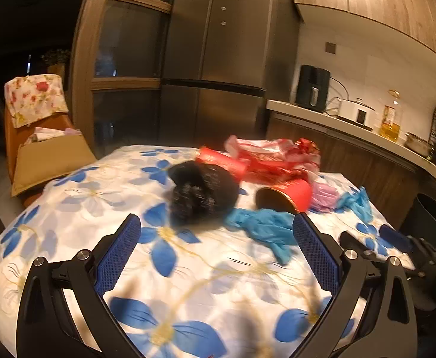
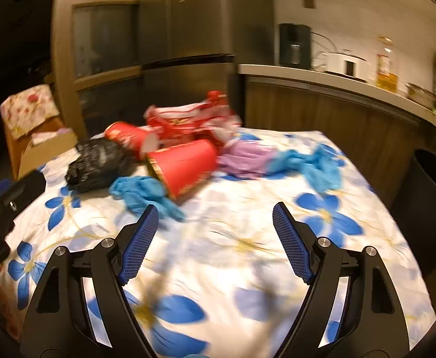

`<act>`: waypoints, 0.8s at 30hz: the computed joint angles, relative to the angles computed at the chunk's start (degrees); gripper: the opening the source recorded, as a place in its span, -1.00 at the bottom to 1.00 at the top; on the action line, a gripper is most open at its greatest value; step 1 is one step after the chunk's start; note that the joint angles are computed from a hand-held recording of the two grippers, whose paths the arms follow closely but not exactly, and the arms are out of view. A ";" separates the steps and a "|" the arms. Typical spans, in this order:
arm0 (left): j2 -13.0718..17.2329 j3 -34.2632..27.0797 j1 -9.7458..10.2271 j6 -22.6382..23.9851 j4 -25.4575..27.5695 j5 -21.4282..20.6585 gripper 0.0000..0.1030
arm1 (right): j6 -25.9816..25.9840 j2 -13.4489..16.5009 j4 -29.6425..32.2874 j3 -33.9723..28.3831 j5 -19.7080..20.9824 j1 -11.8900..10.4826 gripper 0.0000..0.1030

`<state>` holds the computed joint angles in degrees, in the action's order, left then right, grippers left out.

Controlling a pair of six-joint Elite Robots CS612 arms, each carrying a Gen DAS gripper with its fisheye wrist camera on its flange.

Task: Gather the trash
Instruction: 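Grasp the small black bag with the left tool while the right tool grasps the blue glove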

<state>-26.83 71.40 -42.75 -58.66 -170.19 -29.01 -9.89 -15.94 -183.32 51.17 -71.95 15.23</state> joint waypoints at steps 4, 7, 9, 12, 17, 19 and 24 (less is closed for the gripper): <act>-0.99 1.77 0.33 -1.82 0.57 0.97 0.89 | -1.58 1.58 3.58 -3.33 1.08 1.16 0.34; -1.45 2.44 0.56 -2.59 1.01 1.55 0.89 | -2.43 2.68 7.37 -5.96 1.75 1.80 0.18; -1.66 2.76 0.79 -2.81 1.18 1.70 0.89 | -2.96 3.39 9.58 -7.63 1.89 2.12 0.05; -1.65 2.67 1.21 -2.55 1.41 1.62 0.89 | -3.78 4.18 12.61 -9.51 2.00 2.42 -0.25; -1.14 1.65 1.94 -1.56 1.12 -0.06 0.89 | -4.83 5.19 17.80 -11.98 3.73 2.40 -0.75; -0.89 1.13 2.11 -1.14 0.99 -0.69 0.89 | -4.23 5.21 17.74 -11.96 5.46 2.06 -0.92; 0.08 -1.00 2.41 1.19 0.88 -0.91 0.89 | -3.36 3.25 9.83 -7.16 7.28 1.15 -0.97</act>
<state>-26.75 70.40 -40.33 -57.47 -169.32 -29.93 -13.25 -12.69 -173.48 44.01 -64.67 16.37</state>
